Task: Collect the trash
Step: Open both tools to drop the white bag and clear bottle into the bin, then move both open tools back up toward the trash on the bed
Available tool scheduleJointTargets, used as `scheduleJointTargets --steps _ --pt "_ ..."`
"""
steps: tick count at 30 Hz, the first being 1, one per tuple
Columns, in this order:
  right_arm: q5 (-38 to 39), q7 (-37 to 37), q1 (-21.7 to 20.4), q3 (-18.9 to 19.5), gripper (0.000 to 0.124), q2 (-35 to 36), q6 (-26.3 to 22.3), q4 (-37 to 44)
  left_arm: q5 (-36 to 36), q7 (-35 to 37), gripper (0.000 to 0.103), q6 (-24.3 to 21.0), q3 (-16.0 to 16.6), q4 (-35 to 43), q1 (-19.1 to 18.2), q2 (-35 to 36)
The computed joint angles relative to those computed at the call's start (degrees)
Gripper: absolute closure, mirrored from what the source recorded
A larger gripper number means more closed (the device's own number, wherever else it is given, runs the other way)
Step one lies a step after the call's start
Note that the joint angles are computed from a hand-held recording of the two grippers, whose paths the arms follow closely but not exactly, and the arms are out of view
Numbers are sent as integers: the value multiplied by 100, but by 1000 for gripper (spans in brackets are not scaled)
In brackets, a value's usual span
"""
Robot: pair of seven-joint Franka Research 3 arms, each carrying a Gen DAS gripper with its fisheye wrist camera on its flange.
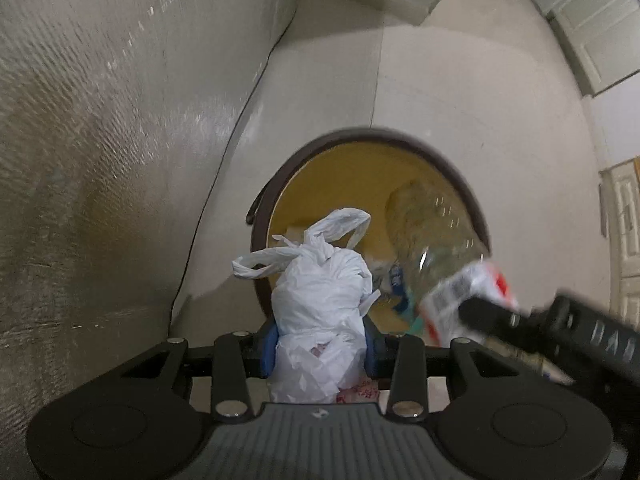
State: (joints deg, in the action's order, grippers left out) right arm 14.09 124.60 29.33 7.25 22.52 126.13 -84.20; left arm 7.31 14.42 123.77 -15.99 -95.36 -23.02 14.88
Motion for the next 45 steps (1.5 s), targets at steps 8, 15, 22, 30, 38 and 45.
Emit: scheduleJointTargets --steps 8,15,22,30,38,45 --pt "-298 -3 113 -96 57 1060 -1249 1368 -202 242 62 108 -9 -48 85 38" --pt "-288 2 132 -158 57 1129 -838 1307 -242 431 61 -237 -32 190 53 177" --pt "-88 136 117 -117 55 929 -46 777 -89 502 59 -208 15 293 -18 315" --pt "-140 -52 86 -89 37 783 120 618 -139 708 33 -265 -16 427 12 371" --pt "-492 -395 134 -154 37 938 -630 1086 -229 832 33 -427 -19 511 -5 446" --pt "-496 -838 60 -134 37 821 -852 1047 -93 979 33 -622 14 672 -52 546"
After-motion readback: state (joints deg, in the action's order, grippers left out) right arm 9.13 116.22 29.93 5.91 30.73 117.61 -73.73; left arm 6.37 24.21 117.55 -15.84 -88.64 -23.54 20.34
